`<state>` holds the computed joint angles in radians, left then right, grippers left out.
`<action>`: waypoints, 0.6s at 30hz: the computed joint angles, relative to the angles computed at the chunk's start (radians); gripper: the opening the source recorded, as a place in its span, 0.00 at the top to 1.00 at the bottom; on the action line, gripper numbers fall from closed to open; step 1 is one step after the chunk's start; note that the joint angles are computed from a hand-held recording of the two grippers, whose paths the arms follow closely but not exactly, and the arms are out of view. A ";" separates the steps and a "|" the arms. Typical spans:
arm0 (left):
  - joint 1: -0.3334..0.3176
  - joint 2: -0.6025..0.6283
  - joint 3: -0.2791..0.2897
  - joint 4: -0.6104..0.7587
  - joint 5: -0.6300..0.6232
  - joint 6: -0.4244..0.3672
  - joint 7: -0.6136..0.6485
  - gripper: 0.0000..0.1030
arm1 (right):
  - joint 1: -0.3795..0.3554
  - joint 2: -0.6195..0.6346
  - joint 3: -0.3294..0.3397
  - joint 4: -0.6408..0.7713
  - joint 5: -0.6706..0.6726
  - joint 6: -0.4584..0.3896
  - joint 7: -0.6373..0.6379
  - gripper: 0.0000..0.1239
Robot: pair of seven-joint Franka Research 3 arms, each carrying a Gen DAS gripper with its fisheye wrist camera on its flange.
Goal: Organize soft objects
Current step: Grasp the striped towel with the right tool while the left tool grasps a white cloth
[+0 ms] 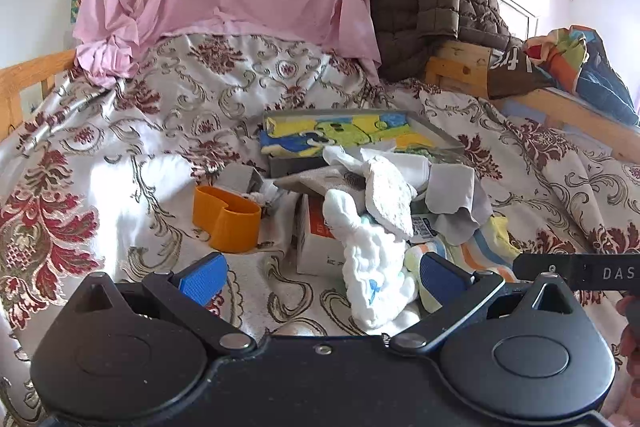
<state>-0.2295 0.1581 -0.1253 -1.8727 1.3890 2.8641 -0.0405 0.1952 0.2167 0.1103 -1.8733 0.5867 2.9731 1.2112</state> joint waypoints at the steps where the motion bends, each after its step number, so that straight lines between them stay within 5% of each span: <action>1: 0.004 0.005 -0.003 0.003 -0.033 0.003 0.027 0.01 | 0.000 0.013 -0.006 0.019 -0.019 -0.015 -0.006 0.17; 8: 0.006 0.080 0.009 0.083 -0.168 0.059 0.184 0.01 | -0.001 0.121 -0.052 0.160 -0.180 -0.085 0.003 0.17; 13: 0.023 0.148 -0.006 0.136 -0.404 0.094 0.403 0.01 | -0.088 0.196 0.027 0.279 -0.055 -0.212 -0.092 0.17; 18: 0.028 0.207 -0.022 0.181 -0.594 0.083 0.533 0.01 | -0.116 0.252 0.052 0.343 0.047 -0.208 -0.178 0.17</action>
<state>-0.2019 0.3651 -0.1477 -1.6916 0.7949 2.9467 0.4927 0.0791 0.4691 0.1622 -1.5301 0.6333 2.7647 1.0330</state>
